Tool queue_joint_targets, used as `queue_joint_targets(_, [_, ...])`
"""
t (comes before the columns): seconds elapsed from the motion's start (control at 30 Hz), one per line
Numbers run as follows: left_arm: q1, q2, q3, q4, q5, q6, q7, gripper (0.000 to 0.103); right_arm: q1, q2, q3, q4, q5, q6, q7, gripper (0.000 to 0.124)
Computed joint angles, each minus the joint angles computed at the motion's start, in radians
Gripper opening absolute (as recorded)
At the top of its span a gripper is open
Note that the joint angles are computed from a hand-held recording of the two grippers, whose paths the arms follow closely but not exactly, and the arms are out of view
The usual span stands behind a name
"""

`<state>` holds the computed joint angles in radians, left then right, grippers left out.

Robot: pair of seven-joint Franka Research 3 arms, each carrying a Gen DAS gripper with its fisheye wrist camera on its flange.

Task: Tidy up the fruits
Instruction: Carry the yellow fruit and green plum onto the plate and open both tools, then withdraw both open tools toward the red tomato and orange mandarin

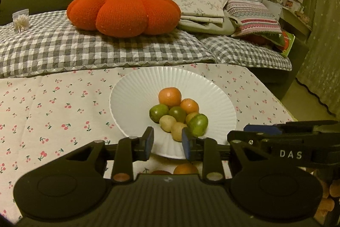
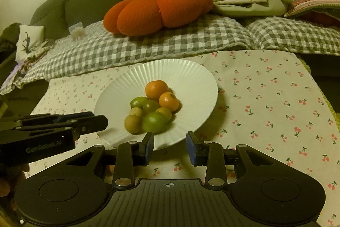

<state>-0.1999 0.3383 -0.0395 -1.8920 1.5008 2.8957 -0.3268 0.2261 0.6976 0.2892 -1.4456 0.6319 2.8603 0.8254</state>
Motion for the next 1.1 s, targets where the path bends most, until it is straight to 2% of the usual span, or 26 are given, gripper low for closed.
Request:
queue_joint_targets(0.27, [0.001,-0.04,-0.015,-0.066,-0.052,-0.017,0.072,0.053,-0.019,-0.035,0.015,-0.053,0.016,0.013,-0.046,0.053])
queue_joint_targets(0.33, [0.002,-0.05,-0.017,-0.085,-0.068,-0.019,0.086,0.056,-0.02,-0.043,0.013,-0.066,0.019,0.013,-0.052,0.055])
queue_joint_targets(0.4, [0.005,-0.061,-0.019,-0.104,-0.08,-0.016,0.097,0.058,-0.02,-0.05,0.009,-0.076,0.02,0.015,-0.055,0.063])
queue_joint_targets(0.47, [0.007,-0.071,-0.021,-0.12,-0.089,-0.015,0.105,0.065,-0.024,-0.058,0.01,-0.09,0.026,0.022,-0.064,0.066])
queue_joint_targets(0.67, [0.015,-0.098,-0.028,-0.167,-0.104,-0.009,0.119,0.075,-0.03,-0.079,0.009,-0.125,0.034,0.025,-0.081,0.077])
queue_joint_targets(0.93, [0.019,-0.119,-0.037,-0.206,-0.103,-0.01,0.116,0.091,-0.033,-0.104,0.006,-0.168,0.043,0.028,-0.105,0.084])
queue_joint_targets(1.1, [0.023,-0.124,-0.045,-0.225,-0.125,-0.011,0.132,0.095,-0.034,-0.114,0.004,-0.189,0.046,0.032,-0.122,0.089])
